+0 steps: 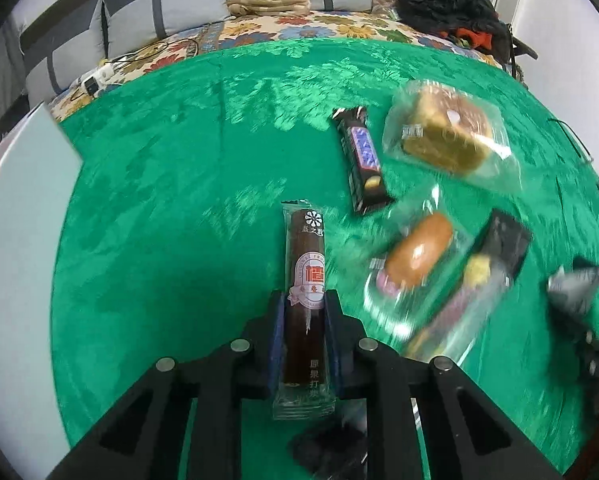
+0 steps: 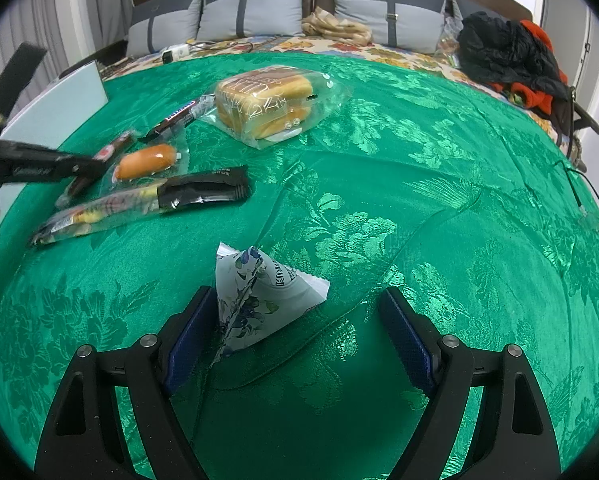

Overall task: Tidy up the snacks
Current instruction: 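Grasp the brown sausage stick with the left tool and lift it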

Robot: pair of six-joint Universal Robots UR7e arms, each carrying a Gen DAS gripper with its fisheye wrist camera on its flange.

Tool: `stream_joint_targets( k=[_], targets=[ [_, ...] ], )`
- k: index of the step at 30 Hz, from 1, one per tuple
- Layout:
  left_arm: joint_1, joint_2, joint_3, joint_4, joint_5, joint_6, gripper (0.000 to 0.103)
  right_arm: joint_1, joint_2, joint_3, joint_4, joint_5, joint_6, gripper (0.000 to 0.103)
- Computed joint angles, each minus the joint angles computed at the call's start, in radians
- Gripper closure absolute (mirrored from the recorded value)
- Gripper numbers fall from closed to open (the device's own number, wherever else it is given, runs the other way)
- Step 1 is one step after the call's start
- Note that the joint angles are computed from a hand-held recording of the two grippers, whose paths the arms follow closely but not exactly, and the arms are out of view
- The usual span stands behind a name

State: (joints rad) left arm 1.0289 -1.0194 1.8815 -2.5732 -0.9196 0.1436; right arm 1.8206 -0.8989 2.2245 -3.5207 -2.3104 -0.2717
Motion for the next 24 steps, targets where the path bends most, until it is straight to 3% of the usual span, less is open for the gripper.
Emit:
stream_joint_targets(
  k=[9, 13, 16, 18, 20, 24],
  targets=[
    [0.002, -0.265, 0.243, -0.023, 0.017, -0.099, 0.085, 0.001, 0.0, 0.0, 0.0, -0.001, 0.0, 0.017],
    [-0.008, -0.319, 0.309, -0.017, 0.043, -0.105, 0.084, -0.002, -0.004, 0.002, 0.005, 0.009, 0.003, 0.015],
    [0.001, -0.321, 0.324, -0.04, 0.051, -0.106, 0.075, -0.021, -0.05, 0.018, 0.063, 0.074, -0.004, 0.016],
    [0.002, -0.324, 0.329, -0.043, 0.07, -0.126, 0.04, -0.058, -0.134, 0.057, 0.129, 0.183, 0.034, 0.016],
    [0.007, -0.329, 0.342, -0.078, 0.067, -0.116, 0.036, -0.081, -0.191, 0.08, 0.178, 0.231, 0.07, 0.016],
    [0.008, -0.321, 0.358, -0.122, 0.074, -0.068, 0.037, -0.052, -0.225, 0.075, 0.247, 0.186, 0.071, 0.016]
  ],
)
